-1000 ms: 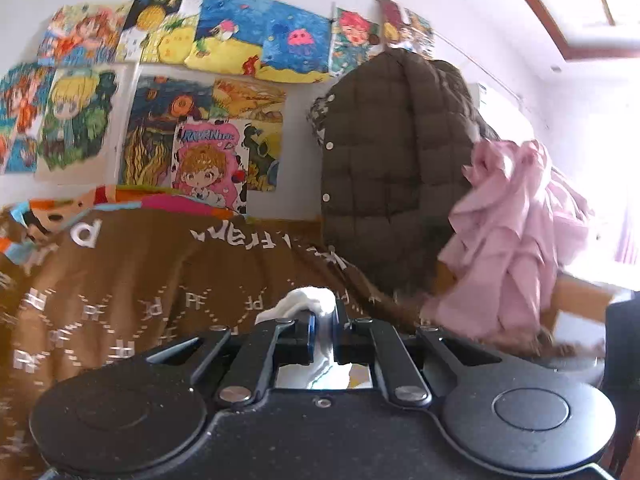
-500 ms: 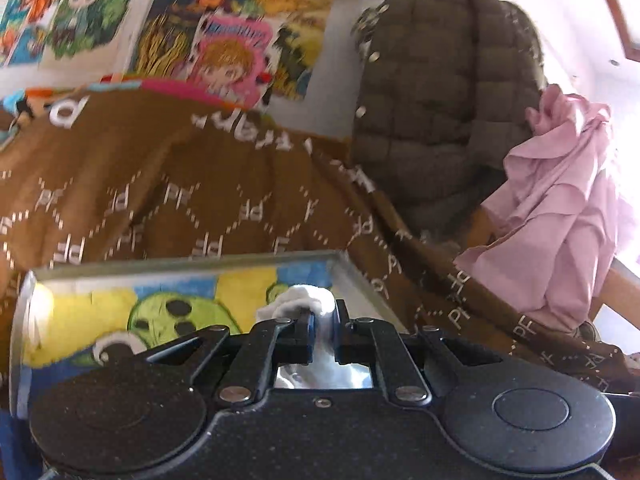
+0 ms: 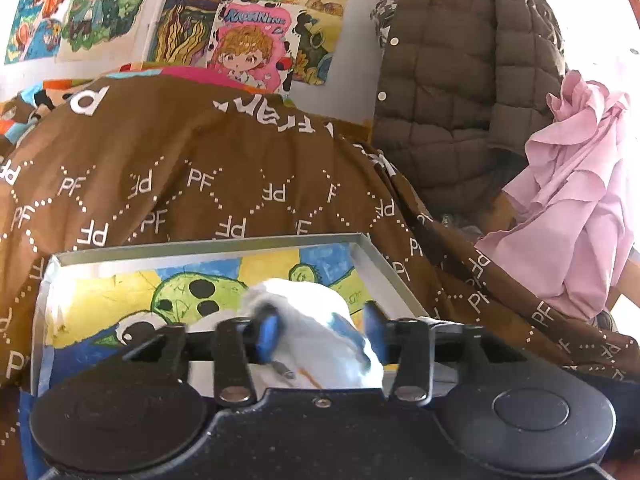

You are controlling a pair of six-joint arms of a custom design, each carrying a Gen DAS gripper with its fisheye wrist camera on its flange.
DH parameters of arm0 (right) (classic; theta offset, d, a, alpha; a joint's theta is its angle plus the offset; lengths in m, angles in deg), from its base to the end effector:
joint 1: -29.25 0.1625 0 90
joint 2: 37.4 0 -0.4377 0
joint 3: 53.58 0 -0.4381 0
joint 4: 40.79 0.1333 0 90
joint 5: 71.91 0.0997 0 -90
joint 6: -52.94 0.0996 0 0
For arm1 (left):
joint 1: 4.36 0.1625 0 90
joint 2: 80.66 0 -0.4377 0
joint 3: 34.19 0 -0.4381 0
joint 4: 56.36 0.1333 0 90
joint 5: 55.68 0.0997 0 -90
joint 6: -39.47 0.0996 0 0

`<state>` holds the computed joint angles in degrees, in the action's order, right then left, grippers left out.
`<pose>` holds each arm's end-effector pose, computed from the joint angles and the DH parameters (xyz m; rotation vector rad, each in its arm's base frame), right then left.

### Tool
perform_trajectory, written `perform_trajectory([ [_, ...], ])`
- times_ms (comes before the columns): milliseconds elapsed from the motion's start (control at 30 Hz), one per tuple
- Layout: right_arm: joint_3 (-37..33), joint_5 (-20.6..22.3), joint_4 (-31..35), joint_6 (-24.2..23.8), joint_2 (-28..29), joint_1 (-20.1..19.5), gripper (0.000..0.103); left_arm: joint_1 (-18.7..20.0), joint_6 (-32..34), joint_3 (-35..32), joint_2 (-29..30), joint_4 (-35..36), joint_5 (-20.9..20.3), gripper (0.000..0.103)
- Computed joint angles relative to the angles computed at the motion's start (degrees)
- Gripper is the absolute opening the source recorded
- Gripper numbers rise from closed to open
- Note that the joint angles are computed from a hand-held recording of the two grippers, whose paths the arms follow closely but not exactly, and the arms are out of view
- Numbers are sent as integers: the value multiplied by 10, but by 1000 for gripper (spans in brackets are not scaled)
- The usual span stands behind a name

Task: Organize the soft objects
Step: 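Lift the white and grey cloths and carry both over the tray, then open both grippers to drop the cloths into the tray and withdraw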

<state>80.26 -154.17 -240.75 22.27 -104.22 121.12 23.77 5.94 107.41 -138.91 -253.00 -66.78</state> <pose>0.1624 -0.4785 0.1572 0.8751 -2.7266 1.1386 -0.2264 -0.3830 0.1214 0.1611 2.0262 -1.4976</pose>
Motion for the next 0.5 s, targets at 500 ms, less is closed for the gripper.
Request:
perform_trajectory([
  [500,9,-5,-43,-19,4,8,82,-16,-82,20,-27,90,28,79],
])
